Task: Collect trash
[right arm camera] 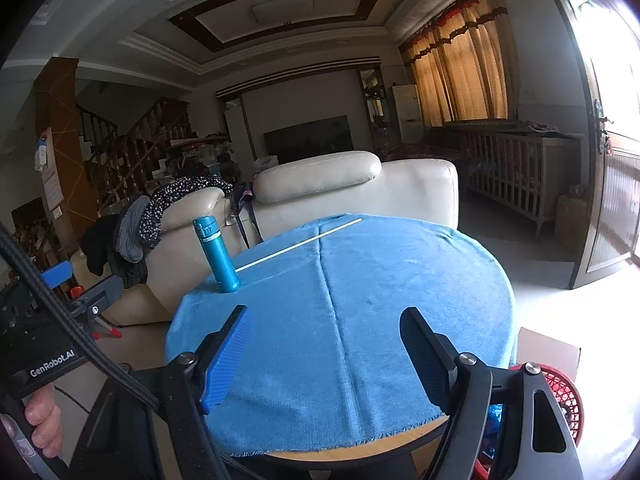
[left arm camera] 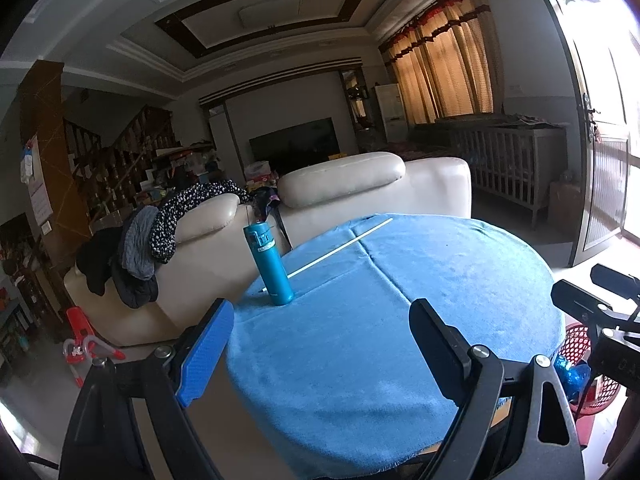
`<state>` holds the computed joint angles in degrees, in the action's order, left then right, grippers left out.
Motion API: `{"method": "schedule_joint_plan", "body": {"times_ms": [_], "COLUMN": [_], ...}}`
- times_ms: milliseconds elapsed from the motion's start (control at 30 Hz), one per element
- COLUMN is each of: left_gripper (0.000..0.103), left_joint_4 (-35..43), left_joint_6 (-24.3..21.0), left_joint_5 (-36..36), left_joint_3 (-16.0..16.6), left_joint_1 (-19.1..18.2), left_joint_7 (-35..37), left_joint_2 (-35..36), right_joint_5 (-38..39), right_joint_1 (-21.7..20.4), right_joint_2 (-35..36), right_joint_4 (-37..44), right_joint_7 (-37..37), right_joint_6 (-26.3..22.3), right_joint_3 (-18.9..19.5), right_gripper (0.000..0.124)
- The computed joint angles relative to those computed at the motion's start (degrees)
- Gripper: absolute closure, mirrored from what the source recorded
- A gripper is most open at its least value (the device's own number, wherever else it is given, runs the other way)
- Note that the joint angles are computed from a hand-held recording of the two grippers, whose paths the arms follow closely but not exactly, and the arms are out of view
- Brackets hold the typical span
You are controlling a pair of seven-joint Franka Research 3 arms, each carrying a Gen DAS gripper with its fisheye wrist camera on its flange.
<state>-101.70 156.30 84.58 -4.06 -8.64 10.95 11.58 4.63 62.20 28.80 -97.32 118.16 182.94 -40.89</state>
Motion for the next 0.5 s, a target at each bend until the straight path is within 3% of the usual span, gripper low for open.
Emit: {"method": "schedule_joint_plan", "body": {"times_ms": [267,500], "left_gripper": [0.013,0.013], "left_joint_4": [-0.4,-0.8], "left_joint_6": [1.1,0.7], "left_joint_5": [-0.6,0.2], "left_joint_3": [0.1,0.0], "left_joint_1": [0.2,0.3], "left_joint_7": [0.7,0.0], "left_joint_2": [-0.1,-0.4], "right_joint_5": [-0.2,0.4], "right_joint_1": [2.7,2.2], "right_joint_2": [0.2,0.1], "right_joint_4": [-0.6,-0.5], "right_joint_7": [0.7,-0.8], "right_joint_6": [0.1,0.4], "right_joint_3": [-3.2,-2.1], "right_gripper": [0.045,0.045]}}
